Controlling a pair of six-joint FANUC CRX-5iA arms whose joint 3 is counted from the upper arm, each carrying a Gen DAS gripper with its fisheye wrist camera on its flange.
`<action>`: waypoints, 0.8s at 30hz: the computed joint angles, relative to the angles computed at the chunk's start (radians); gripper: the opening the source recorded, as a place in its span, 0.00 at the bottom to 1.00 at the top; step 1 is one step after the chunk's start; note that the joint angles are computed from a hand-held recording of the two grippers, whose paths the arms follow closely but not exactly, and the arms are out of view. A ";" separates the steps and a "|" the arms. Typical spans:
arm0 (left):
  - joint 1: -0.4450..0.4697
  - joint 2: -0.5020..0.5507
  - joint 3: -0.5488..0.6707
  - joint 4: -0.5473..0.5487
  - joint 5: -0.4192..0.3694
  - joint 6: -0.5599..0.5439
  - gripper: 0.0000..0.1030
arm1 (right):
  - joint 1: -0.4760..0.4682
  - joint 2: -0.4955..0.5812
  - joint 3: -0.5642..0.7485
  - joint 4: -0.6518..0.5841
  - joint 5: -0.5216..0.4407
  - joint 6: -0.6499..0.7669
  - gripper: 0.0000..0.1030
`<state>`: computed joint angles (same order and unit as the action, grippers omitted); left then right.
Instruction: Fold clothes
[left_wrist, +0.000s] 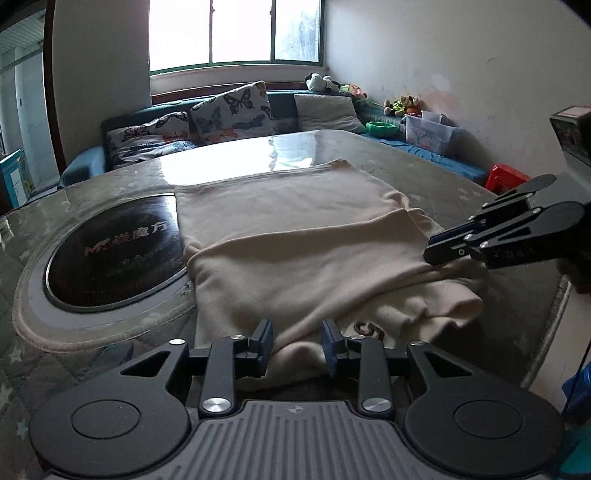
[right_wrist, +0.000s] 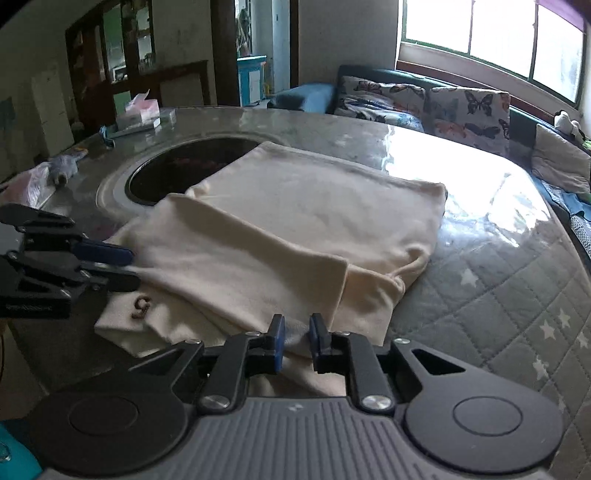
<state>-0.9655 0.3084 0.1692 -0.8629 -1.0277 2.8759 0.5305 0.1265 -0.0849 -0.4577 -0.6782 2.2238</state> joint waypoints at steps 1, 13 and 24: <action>-0.005 -0.006 -0.003 -0.004 -0.006 -0.002 0.31 | -0.002 -0.002 0.002 -0.003 -0.004 0.002 0.15; -0.035 -0.037 -0.027 -0.045 -0.021 -0.051 0.33 | -0.014 -0.012 0.006 0.004 -0.027 0.013 0.18; -0.022 -0.045 -0.044 -0.061 -0.004 0.008 0.31 | -0.017 -0.038 0.026 -0.093 -0.096 0.170 0.26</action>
